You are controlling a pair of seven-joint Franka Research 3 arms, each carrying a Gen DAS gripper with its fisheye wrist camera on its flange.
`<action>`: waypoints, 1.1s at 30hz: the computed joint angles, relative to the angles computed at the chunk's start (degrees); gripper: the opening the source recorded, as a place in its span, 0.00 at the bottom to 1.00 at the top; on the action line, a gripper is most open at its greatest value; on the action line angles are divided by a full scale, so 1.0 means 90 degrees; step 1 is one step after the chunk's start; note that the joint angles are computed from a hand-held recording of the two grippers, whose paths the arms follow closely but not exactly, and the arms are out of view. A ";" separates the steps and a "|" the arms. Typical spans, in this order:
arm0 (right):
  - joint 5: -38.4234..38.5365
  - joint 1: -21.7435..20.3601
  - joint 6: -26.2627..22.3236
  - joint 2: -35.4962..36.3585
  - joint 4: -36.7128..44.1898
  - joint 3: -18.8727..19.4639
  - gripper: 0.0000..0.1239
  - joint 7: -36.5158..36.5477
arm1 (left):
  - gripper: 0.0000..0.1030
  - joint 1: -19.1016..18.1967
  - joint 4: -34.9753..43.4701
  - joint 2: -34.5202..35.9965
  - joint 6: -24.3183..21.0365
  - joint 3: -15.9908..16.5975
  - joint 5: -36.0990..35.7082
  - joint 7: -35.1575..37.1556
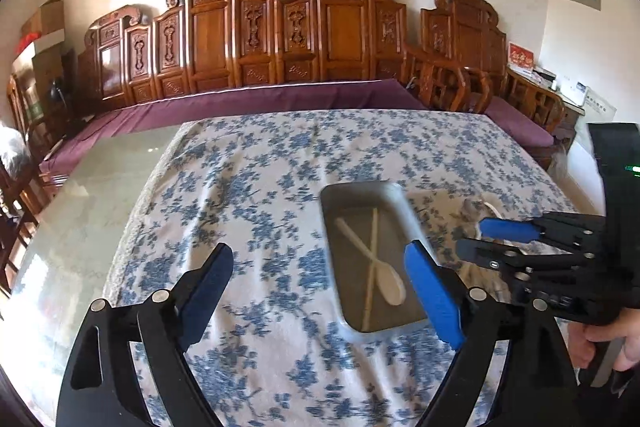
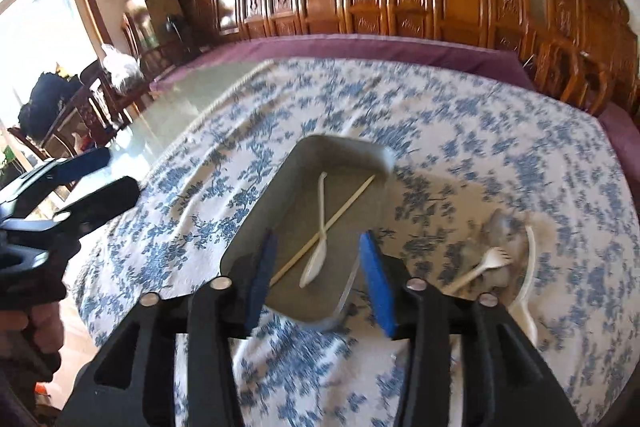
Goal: Organize utensils
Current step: 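Open the left tool over the tray while the right carries the white spoon in and releases it, then grasp a white plastic fork from the pile with the left tool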
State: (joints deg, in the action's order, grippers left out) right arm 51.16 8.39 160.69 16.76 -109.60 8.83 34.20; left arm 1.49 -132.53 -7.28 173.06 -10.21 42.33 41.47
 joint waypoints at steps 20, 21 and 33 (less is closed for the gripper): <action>0.3199 -0.0590 0.0171 -0.1246 -0.1413 -0.1003 0.71 -0.3719 | 0.83 -0.1244 0.0852 0.1080 -0.0288 -0.0258 -0.0904 0.0606; 0.3237 -0.0641 0.0142 -0.1183 -0.1394 -0.1029 0.71 -0.3789 | 0.81 -0.1309 0.0947 0.1226 -0.0307 -0.0259 -0.1018 0.0733; 0.2067 -0.1130 -0.0406 -0.0450 -0.0965 -0.0983 0.64 -0.2922 | 0.37 -0.1554 0.2991 0.3090 -0.1666 -0.0443 -0.2717 0.3012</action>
